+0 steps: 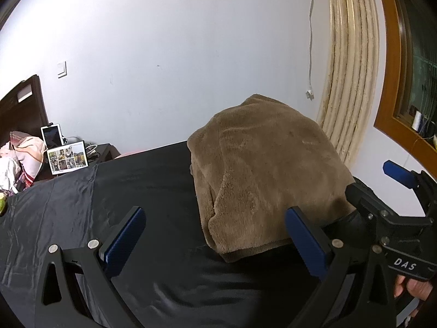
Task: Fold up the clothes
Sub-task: 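Open both grippers and release the folded blanket on the bed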
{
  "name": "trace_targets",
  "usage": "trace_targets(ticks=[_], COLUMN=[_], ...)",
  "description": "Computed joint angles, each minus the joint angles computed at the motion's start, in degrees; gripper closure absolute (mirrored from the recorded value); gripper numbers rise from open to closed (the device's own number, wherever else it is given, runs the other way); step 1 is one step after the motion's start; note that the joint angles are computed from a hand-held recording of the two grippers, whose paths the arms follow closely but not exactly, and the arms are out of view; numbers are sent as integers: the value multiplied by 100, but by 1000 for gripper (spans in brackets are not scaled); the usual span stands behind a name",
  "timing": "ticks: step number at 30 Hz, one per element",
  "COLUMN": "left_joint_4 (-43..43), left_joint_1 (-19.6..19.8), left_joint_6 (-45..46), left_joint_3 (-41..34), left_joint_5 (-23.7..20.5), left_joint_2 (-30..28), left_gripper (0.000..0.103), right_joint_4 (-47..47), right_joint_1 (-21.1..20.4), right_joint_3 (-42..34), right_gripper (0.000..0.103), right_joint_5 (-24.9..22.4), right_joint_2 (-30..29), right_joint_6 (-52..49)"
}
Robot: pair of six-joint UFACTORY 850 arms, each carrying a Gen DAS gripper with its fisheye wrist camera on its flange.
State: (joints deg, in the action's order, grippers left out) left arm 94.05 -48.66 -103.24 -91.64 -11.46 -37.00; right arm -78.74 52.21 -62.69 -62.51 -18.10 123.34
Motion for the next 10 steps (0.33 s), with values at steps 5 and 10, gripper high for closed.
trace_targets(ticks=[5, 10], left_joint_4=[624, 622], left_joint_1=[-19, -83], left_joint_6=[-534, -424], left_joint_3=[74, 71], left_joint_5=[3, -221], left_joint_2=[25, 15], left_gripper=[1, 1], right_joint_4=[16, 22], right_joint_1=[8, 32], right_joint_3=[-15, -11], right_gripper=[6, 6], right_joint_5=[-27, -59], right_joint_2=[-8, -12], right_joint_6=[-24, -26])
